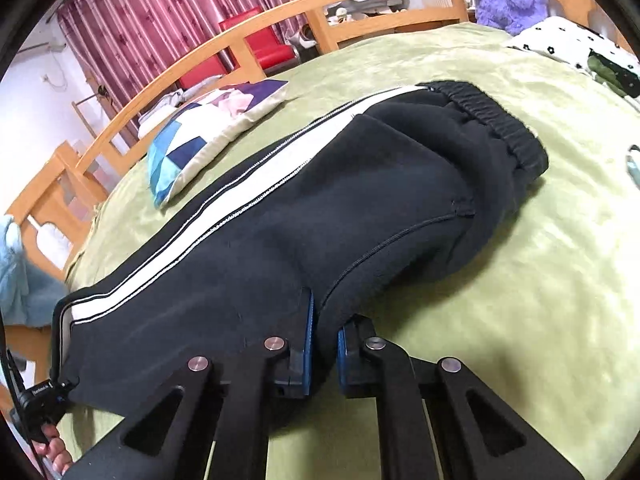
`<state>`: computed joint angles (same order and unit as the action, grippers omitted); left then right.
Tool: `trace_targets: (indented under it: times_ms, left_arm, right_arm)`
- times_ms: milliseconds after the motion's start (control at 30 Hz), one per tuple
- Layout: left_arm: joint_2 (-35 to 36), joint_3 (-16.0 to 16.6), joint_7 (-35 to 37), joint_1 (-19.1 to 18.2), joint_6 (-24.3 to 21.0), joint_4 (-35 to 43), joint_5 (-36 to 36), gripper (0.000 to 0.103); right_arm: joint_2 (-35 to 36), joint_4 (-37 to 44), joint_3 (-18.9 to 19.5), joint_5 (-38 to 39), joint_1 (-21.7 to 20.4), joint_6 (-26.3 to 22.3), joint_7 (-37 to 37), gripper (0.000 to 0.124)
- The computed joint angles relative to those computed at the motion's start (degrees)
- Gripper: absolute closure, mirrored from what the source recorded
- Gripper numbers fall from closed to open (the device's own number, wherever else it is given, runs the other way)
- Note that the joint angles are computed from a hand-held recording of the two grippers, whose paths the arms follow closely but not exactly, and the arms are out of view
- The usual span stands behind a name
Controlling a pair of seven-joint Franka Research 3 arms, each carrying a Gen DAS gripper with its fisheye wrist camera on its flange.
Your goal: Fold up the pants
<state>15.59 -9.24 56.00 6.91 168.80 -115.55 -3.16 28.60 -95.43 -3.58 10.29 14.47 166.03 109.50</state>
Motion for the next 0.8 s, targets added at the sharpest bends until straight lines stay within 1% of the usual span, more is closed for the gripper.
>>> trace_targets:
  times_ms: [33,100,167,200,267,333,400,467,500,533,567,600,633,667,700,733,767,800]
  left_arm:
    - [-2.39,-0.76,0.77,0.40,0.28,-3.06,-0.66,0.094]
    - [-7.28,-2.63,3.86,1.22,0.69,-9.27,-4.30,0.094]
    - [-11.85,-3.25,7.55,0.57,1.02,-14.93,-8.73,0.094]
    - [-14.93,-3.57,9.79,-0.25,1.41,-18.64,-11.78,0.094]
    - [-19.64,-2.95,13.31,-2.84,1.79,-23.95,-16.94,0.094]
    - [-23.96,-1.31,16.44,-6.46,1.92,-28.44,-21.72,0.094]
    - [-27.16,0.34,17.81,-9.65,2.57,-31.85,-23.62,0.094]
    - [-29.37,0.87,16.97,-10.90,3.08,-34.37,-21.83,0.091]
    - [-29.66,1.76,17.01,-11.81,3.04,-34.82,-21.47,0.089]
    - [-30.49,4.00,18.64,-14.18,2.67,-35.61,-22.96,0.086]
    - [-32.16,5.75,19.09,-15.56,1.25,-36.71,-23.59,0.084]
    - [-33.48,5.77,17.71,-15.69,1.03,-37.85,-22.51,0.080]
    - [-35.93,5.82,16.95,-15.60,1.51,-39.93,-21.01,0.079]
    - [-37.86,5.86,16.71,-15.60,1.92,-41.42,-19.42,0.076]
    - [-40.30,5.27,15.93,-14.79,1.70,-43.20,-17.33,0.073]
    - [-42.96,3.50,14.28,-12.63,1.32,-44.95,-14.48,0.072]
    - [-44.99,1.76,12.77,-10.52,1.55,-46.23,-11.90,0.068]
    - [-45.90,1.56,12.32,-9.97,2.15,-46.91,-10.47,0.066]
  right_arm:
    - [-2.42,-3.14,-0.17,-0.17,0.17,0.39,-0.22,0.115]
    - [-7.88,-10.33,-0.84,-1.17,0.78,1.33,-0.29,0.115]
    - [-14.02,-18.57,-1.38,-2.52,1.18,3.32,0.02,0.115]
    - [-17.52,-23.05,-2.09,-4.12,1.61,3.81,0.91,0.115]
    - [-23.12,-30.32,-1.67,-5.59,0.56,4.67,1.59,0.115]
    - [-28.66,-37.16,-0.75,-6.29,-1.19,5.17,1.59,0.115]
    - [-33.46,-42.75,0.24,-7.08,-3.16,5.48,2.07,0.115]
    - [-37.35,-46.78,1.93,-8.76,-5.65,5.05,3.26,0.114]
    - [-38.88,-48.21,3.09,-9.62,-7.07,4.45,4.05,0.110]
    - [-40.24,-49.20,4.64,-11.03,-8.80,3.03,5.09,0.105]
    - [-41.36,-49.90,6.18,-12.37,-10.44,1.73,5.99,0.103]
    - [-42.42,-50.42,8.18,-14.78,-12.53,0.50,7.96,0.102]
    - [-44.09,-51.61,10.35,-17.91,-14.80,0.09,10.59,0.098]
    - [-45.99,-53.23,11.32,-19.33,-15.69,0.61,11.46,0.095]
    - [-47.89,-54.92,11.92,-19.96,-16.13,1.64,11.65,0.089]
    - [-49.18,-56.06,12.87,-20.40,-16.87,2.87,12.15,0.087]
    - [-50.09,-56.87,13.84,-20.61,-17.55,3.91,12.49,0.087]
    - [-50.74,-57.30,14.68,-20.71,-17.95,4.71,12.31,0.087]
